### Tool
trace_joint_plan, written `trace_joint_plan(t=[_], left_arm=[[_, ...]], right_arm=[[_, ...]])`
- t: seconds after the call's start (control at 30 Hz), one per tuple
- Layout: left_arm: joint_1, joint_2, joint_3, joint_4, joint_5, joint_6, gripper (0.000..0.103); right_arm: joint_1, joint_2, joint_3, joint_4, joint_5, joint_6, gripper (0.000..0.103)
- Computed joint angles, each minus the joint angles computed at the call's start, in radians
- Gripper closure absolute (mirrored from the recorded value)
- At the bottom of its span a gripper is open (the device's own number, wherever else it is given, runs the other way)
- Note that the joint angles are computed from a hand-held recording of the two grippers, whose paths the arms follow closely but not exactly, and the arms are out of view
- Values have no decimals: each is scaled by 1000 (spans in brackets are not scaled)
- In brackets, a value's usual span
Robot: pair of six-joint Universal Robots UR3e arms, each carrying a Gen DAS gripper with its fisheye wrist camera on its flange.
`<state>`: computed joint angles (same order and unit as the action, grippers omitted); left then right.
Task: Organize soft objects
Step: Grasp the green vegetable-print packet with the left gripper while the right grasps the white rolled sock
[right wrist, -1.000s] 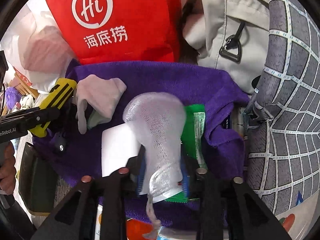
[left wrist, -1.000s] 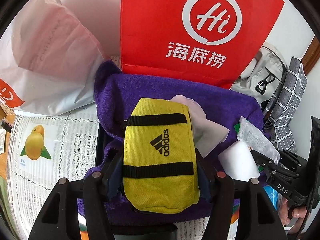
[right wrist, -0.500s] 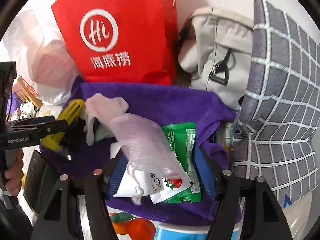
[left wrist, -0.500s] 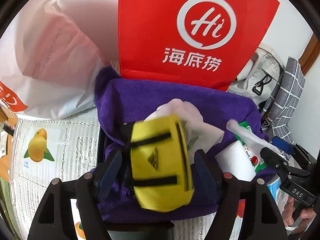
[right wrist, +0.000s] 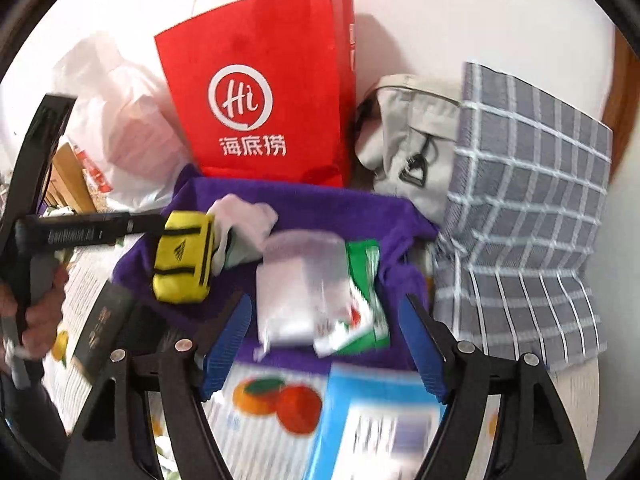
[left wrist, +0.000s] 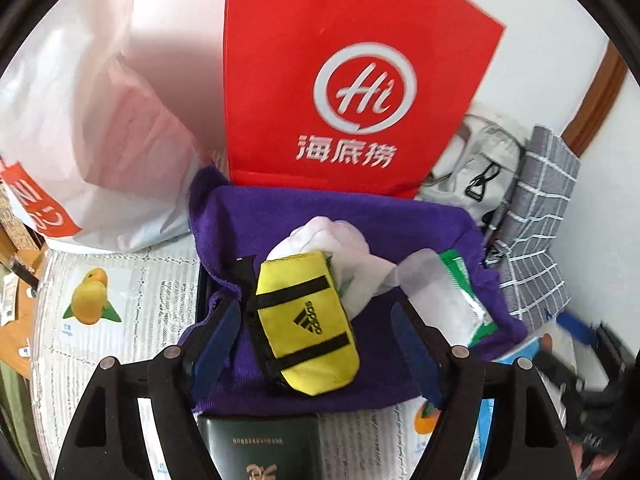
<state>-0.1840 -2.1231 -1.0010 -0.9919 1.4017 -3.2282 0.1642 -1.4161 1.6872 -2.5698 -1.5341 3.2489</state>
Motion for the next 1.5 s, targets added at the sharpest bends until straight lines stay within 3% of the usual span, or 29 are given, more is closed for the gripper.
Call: trace_joint_plan(t=[0.07,0.17,0.23,0.53,0.7,0.93,0.97,1.0,1.03,1.2,1.5], left_arm=[[-4,66,-87,45,-5,-8,27],[-1,159,-198,58,-35,-12,28],[-15,216,-265,72,-24,-9,28],[-24,498,-590,113,-23,8,28],[3,607,-731,115,-61,10,28],[20,769,-958,142,-43,44,28],[26,788,-982,142,-43,49,28],[29,801,-999,143,-41,50,28],[31,818,-1022,143,-41,52,28],[-1,827,-1054,155,-46,45,28],[-173,714,-1041,243,8,-2,27]], right_arm=[[-3,-91,107,-11,20,20,28],[5,-205,226,-6,8,49,39],[16,-277,292,20,7,65,56],[128,-526,560,55,26,216,67],[242,-497,615,-6,-29,291,67],[248,-350,692,-209,7,327,68],[245,-325,698,-231,16,325,69],[242,-307,710,-263,26,323,80],[235,-311,731,-302,46,319,83],[338,-352,670,-222,-79,326,83],[391,-522,728,-56,-149,309,83]])
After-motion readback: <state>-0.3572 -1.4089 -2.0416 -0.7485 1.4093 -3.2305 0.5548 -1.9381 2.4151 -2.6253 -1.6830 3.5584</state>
